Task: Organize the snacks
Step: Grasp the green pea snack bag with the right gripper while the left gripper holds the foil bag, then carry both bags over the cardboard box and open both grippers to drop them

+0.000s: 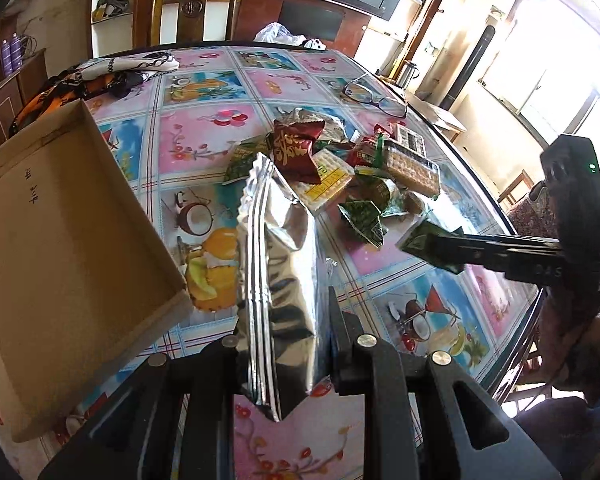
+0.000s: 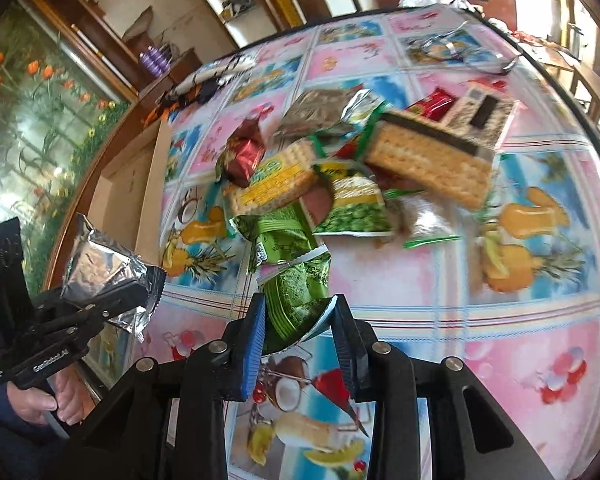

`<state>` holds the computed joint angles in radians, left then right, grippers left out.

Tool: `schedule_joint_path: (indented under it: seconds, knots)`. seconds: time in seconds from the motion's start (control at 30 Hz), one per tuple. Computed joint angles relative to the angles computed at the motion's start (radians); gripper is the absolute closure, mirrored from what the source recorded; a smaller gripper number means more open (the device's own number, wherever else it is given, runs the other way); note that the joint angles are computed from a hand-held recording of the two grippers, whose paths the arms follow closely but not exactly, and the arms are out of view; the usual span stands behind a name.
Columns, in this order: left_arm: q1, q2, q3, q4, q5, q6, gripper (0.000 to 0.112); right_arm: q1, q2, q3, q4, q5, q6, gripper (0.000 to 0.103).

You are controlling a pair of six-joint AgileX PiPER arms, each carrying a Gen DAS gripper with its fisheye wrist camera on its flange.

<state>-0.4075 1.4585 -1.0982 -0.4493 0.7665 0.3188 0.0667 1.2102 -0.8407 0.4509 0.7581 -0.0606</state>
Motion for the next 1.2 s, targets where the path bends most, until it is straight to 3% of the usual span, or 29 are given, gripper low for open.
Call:
schedule_joint_path:
  seconds: [0.27, 0.53, 0.9, 1.2]
  knots:
    - [0.062, -0.002, -0.014, -0.061, 0.025, 0.055, 0.091, 0.016, -0.051, -0.02, -0.004, 0.021, 0.038, 0.068]
    - [0.257, -0.04, -0.025, -0.13, 0.098, 0.144, 0.091, 0.142, 0.039, -0.126, -0.027, 0.017, 0.107, 0.068]
    - [0.53, -0.002, -0.075, -0.169, 0.203, 0.281, 0.091, 0.353, 0.35, -0.46, -0.036, -0.017, 0.184, 0.068]
    - [0.62, 0.122, -0.216, -0.195, 0.253, 0.336, 0.091, 0.447, 0.602, -0.822, -0.107, 0.068, 0.274, 0.068]
